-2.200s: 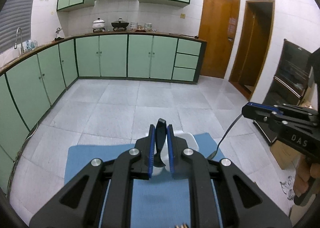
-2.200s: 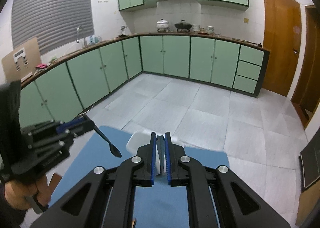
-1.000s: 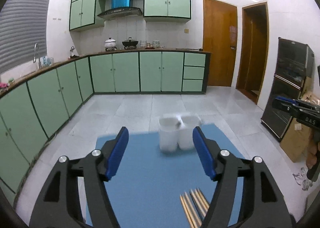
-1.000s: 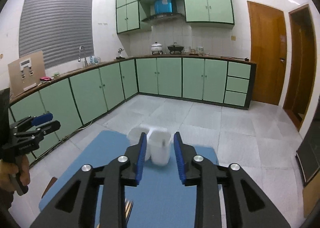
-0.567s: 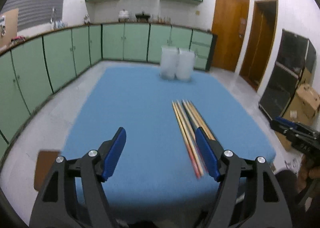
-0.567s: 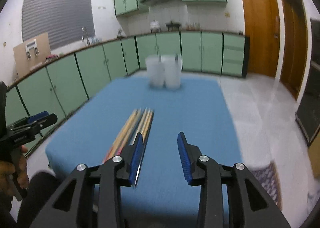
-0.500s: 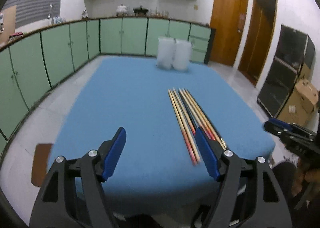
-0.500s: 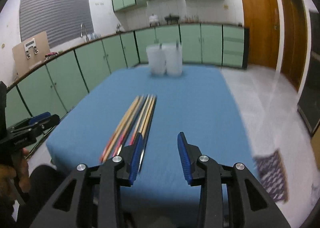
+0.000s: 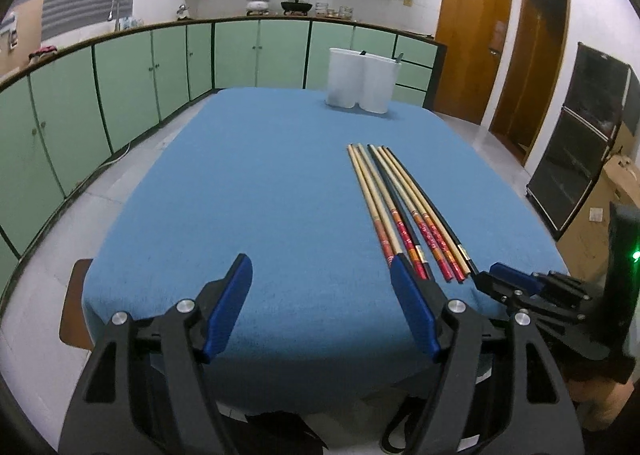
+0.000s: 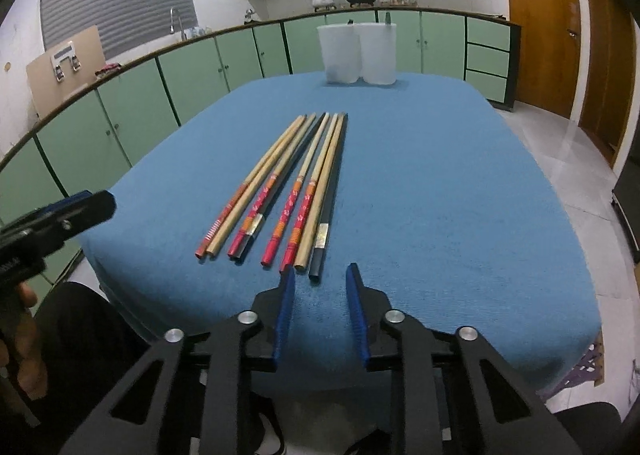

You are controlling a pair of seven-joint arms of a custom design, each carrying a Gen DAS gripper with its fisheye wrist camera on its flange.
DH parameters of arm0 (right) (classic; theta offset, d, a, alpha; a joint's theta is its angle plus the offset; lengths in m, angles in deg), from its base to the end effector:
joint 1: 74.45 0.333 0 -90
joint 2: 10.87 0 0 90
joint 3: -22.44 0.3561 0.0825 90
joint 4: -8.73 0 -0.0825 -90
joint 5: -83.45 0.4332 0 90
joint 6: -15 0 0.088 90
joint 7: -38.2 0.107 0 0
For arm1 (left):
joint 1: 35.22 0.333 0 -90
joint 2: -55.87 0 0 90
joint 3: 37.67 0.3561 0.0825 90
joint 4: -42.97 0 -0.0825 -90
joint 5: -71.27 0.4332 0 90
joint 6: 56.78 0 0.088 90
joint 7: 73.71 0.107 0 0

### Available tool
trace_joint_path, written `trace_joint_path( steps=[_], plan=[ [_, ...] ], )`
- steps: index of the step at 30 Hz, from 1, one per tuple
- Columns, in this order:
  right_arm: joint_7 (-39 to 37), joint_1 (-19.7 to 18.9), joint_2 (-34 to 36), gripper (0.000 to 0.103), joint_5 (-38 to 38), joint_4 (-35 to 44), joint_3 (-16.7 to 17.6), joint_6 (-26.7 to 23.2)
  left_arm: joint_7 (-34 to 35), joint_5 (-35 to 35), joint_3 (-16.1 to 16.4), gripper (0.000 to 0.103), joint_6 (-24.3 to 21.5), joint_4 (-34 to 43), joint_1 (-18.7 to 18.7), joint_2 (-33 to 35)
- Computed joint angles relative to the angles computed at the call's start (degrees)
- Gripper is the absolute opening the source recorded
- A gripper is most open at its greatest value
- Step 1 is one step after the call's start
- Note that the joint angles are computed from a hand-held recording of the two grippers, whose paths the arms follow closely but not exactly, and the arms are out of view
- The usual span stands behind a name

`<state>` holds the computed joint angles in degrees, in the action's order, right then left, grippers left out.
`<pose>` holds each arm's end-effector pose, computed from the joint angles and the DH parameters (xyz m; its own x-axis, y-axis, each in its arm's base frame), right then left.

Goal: Organize utensils
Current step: 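Grasp a black chopstick with the right tool and pull it from the bundle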

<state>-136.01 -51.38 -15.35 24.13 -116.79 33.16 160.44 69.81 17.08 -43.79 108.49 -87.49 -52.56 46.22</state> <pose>0.4835 0.3378 0.4748 -0.2545 -0.9581 -0.1310 -0.6246 0.2663 -0.7341 0.5329 -0.1826 0.5118 -0.5374 -0.8361 0.1107 -0.5775 0.2691 -0.7708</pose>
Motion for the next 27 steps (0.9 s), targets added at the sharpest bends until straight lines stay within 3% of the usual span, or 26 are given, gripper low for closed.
trace_joint_path(
  steps=[11, 25, 27],
  plan=[
    [1.1, 0.9, 1.4, 0.007, -3.1, 1.4, -0.3, -3.2, -1.0, 1.1, -1.1, 0.07, -0.2, -0.4, -0.1, 1.0],
    [10.9, -1.5, -5.3, 0.007, -1.5, -5.4, 0.8, -7.8, -1.1, 4.7, -2.5, 0.07, 1.1, -1.4, -1.3, 1.9],
    [10.8, -1.8, -5.5, 0.007, -1.5, -5.7, 1.2, -7.6, -4.7, 9.3, -3.6, 0.07, 2.7, -1.8, -0.6, 2.4]
  ],
)
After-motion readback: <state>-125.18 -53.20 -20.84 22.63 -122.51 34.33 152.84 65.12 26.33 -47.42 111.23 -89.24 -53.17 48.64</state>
